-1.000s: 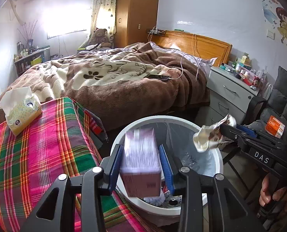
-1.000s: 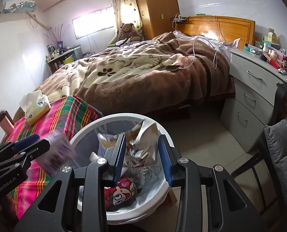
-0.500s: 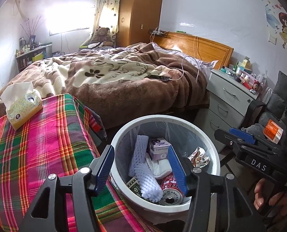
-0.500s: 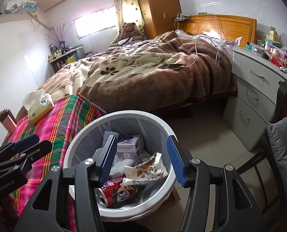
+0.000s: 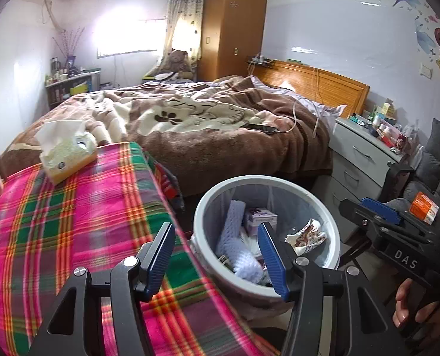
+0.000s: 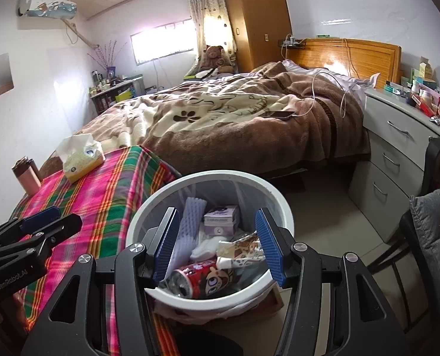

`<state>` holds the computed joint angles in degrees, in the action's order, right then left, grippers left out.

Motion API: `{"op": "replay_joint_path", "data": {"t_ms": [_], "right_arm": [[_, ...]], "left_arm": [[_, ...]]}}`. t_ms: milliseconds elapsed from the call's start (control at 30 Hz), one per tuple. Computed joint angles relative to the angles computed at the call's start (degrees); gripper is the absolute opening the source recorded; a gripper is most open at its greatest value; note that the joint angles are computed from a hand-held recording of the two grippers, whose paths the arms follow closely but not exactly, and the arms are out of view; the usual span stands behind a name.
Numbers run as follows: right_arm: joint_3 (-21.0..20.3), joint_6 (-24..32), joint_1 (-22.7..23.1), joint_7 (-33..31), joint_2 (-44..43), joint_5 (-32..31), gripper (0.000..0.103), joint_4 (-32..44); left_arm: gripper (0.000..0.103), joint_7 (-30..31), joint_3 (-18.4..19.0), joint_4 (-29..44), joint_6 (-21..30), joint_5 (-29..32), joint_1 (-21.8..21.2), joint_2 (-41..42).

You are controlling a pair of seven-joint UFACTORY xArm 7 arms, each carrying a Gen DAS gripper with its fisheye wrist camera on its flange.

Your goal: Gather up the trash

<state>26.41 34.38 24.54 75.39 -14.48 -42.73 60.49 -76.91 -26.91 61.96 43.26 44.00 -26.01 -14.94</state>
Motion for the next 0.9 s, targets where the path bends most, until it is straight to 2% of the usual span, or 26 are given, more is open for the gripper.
{"op": "replay_joint_path", "data": {"t_ms": [167,300,433,567,700,900], "right_arm": [[1.54,-0.54,0.41,1.31,-0.90,-1.70,0.067,-0.74],[2.73,-0.63,0.94,2.36,-0.81,-2.69,0.068,-0.82],[3.81,-0.71,1.83,3.54,-0.77,-3.99,0.068,-1.15],[4.60,-0.59,2.36,5.66,-1.19,-5.42,0.068,-1.44],[5.33,0.25,2.58,6.62,-1.02,-6.82,0.068,-1.17],[5.49,0.43,3.38,7.96,-0.75,-8.34,0.068,-1.11]], "left_arm": [[0.058,-3.87,-2.63,-2.94,6.20,0.00,-0.16,-4.86],[0.058,-5.18,-4.75,-5.06,9.77,-1.68,0.24,-8.46],[0.058,-7.12,-9.12,-4.98,18.29,-1.53,1.00,-10.10],[0.058,-9.12,-10.20,-7.05,19.03,-2.72,0.40,-12.83],[0.058,-9.89,-13.00,-6.79,23.19,-2.69,1.17,-13.47],[0.058,-10.97,-13.86,-7.82,23.00,-3.49,0.77,-14.78]]}}
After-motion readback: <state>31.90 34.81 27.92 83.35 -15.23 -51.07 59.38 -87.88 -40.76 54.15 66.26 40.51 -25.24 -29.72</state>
